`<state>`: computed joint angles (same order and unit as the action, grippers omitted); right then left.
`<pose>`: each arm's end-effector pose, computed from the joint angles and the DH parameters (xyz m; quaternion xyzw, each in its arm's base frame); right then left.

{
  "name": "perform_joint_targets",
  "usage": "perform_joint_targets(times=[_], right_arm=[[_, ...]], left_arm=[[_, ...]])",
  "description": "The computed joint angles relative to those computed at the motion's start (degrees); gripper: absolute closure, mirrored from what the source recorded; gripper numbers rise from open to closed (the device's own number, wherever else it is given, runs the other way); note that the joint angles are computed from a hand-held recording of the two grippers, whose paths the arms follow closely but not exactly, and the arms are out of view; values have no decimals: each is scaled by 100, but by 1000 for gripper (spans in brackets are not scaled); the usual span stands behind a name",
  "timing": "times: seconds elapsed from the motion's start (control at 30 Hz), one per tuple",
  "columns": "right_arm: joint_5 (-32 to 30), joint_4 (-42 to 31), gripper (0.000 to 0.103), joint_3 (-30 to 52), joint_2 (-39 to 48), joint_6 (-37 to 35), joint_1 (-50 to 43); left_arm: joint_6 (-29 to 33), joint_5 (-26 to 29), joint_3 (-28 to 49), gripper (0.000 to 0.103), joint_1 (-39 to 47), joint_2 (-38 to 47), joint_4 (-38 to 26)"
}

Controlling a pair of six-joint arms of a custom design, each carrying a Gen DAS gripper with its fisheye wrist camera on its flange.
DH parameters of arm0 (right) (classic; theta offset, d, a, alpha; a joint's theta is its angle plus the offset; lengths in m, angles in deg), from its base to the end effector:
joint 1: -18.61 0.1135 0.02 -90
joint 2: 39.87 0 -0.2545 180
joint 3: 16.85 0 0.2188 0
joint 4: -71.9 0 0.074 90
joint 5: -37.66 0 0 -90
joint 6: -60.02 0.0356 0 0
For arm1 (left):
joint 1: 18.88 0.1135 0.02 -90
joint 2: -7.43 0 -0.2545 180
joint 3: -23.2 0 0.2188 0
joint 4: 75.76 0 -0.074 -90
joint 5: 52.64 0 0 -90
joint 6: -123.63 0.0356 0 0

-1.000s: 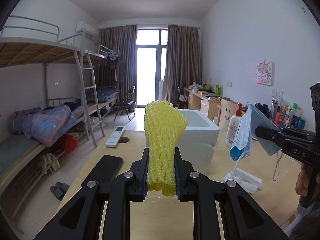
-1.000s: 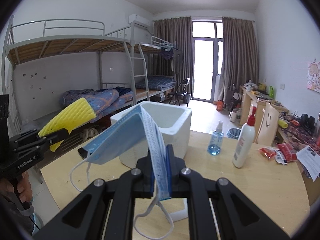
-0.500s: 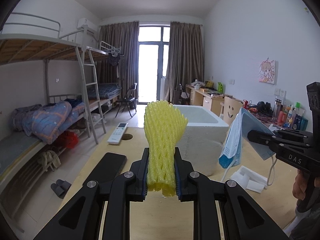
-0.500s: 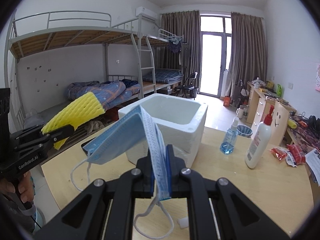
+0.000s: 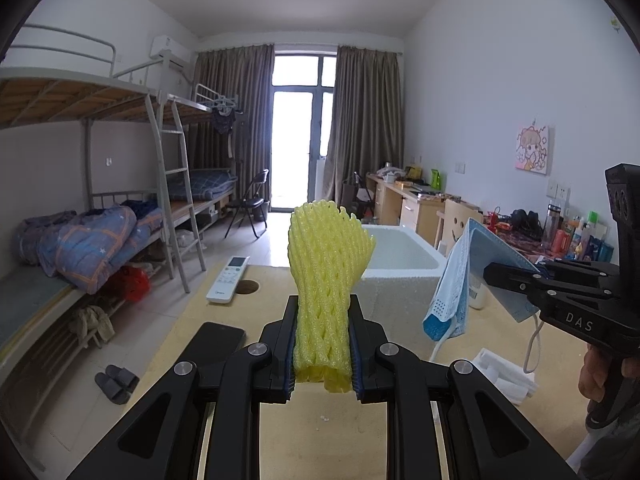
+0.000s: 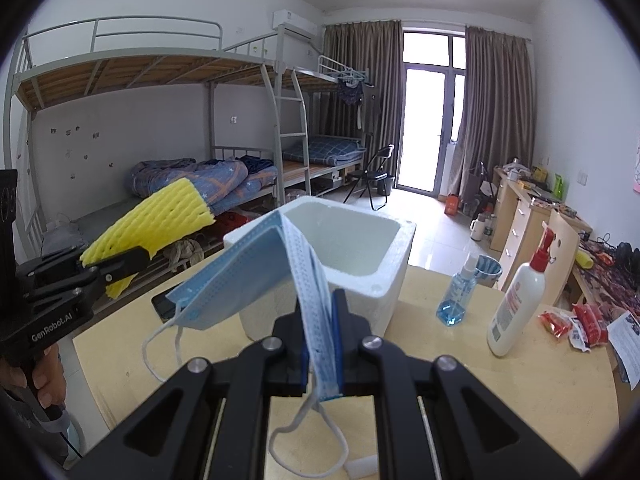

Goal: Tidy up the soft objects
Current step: 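Carry the yellow mesh sleeve and blue mask over the white foam box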

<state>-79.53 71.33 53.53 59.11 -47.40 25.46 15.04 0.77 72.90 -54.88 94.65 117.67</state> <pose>0.3397 0.0572 0.2086 -0.2925 0.7945 0.1565 0.5087 0.2348 -0.1444 0.1926 -0.0482 0.8134 -0.0028 0.5798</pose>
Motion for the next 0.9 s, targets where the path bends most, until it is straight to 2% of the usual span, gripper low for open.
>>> perform_joint_targets(times=[0.57, 0.9], right_arm=[[186, -604, 90, 1026, 264, 134, 176], [354, -934, 90, 1856, 755, 354, 228]], left_arm=[[336, 514, 869, 81, 397, 279, -358], [549, 942, 1428, 81, 720, 563, -558]])
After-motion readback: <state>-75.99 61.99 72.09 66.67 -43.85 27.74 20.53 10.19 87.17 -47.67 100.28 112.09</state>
